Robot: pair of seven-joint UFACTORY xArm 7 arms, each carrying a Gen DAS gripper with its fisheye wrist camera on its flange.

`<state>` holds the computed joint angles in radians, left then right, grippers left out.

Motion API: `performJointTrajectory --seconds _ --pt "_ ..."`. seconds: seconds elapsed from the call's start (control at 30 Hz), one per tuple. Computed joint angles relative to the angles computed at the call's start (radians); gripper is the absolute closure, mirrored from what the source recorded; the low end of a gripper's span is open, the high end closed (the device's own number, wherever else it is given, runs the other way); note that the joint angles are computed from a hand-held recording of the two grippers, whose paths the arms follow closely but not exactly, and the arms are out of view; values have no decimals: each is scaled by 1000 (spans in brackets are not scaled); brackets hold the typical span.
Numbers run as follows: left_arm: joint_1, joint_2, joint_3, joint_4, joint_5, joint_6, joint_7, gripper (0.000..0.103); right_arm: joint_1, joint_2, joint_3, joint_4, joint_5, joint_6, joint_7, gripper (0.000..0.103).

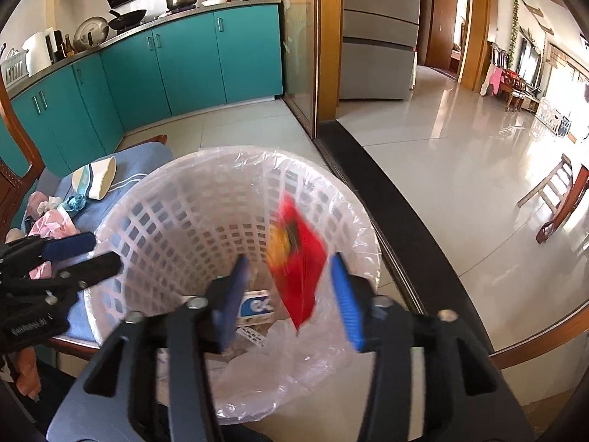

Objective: Collect trash
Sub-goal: 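Carry the wrapper and ointment box over the basket and open both tools, then grasp the pink plastic bag with the right tool while the left reaches the green vegetable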

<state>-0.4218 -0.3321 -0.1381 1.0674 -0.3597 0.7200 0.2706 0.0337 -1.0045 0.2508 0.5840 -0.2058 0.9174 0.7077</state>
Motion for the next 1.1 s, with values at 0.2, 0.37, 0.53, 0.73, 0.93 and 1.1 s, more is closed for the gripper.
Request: performJointTrajectory --seconds 0.2,0.37,0.53,0.73,0.93,1.1 --pt "131 -89 2 -73 148 -82 -166 38 11 30 13 22 -1 -29 1 44" --pt "280 -176 44 -150 305 -62 -265 32 60 105 18 58 36 -124 -1 41" --pt "381 -157 122 -165 362 55 -299 70 110 278 76 158 37 -222 -18 37" --pt "422 -150 160 -211 362 83 -269 70 208 585 98 336 55 -374 -34 37" --pt "436 -148 174 -220 346 86 -236 64 277 864 92 557 58 -355 25 29" --pt "434 -136 194 -217 320 86 -168 60 367 972 -1 587 375 -434 -4 21"
